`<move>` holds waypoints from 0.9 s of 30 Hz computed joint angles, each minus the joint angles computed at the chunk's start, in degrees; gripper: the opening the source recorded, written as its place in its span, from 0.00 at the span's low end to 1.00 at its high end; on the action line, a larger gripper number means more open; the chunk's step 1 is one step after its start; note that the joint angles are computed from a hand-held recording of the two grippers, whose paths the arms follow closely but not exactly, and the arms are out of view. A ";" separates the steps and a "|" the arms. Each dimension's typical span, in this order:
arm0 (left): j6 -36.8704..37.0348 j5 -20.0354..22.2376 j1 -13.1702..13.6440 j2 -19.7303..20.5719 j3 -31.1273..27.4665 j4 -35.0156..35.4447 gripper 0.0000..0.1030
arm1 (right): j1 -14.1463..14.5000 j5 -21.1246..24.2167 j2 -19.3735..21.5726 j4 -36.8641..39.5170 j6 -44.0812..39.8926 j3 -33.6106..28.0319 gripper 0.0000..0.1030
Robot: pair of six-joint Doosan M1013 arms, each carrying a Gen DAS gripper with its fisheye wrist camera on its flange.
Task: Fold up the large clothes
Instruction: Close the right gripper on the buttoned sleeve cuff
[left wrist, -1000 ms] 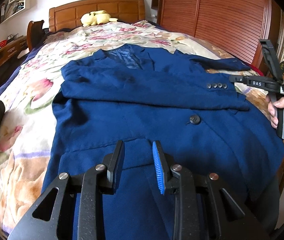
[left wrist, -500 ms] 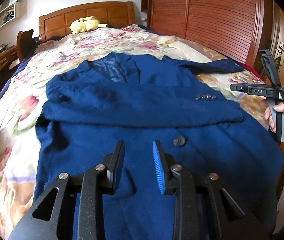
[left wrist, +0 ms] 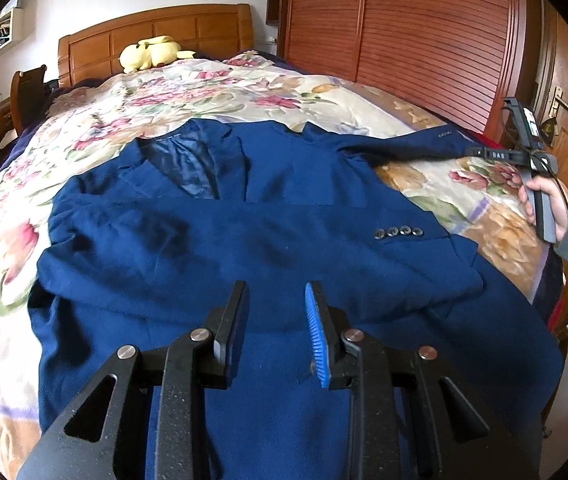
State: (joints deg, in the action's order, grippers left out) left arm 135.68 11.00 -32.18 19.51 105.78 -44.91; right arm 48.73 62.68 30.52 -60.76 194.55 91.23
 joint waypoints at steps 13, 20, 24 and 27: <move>-11.91 8.98 -0.71 5.30 -6.01 14.84 0.29 | -6.30 -0.75 -1.90 3.91 6.83 3.09 0.54; -12.78 12.05 -0.96 6.63 -7.51 16.51 0.29 | -9.06 -2.93 -2.48 7.78 6.83 3.49 0.54; -9.46 13.92 -0.62 7.17 -8.13 12.71 0.29 | -9.91 -3.29 -2.24 8.91 5.78 3.12 0.54; -6.07 15.65 -0.65 7.53 -8.51 10.17 0.30 | -10.08 -3.10 -2.06 9.39 5.02 2.86 0.54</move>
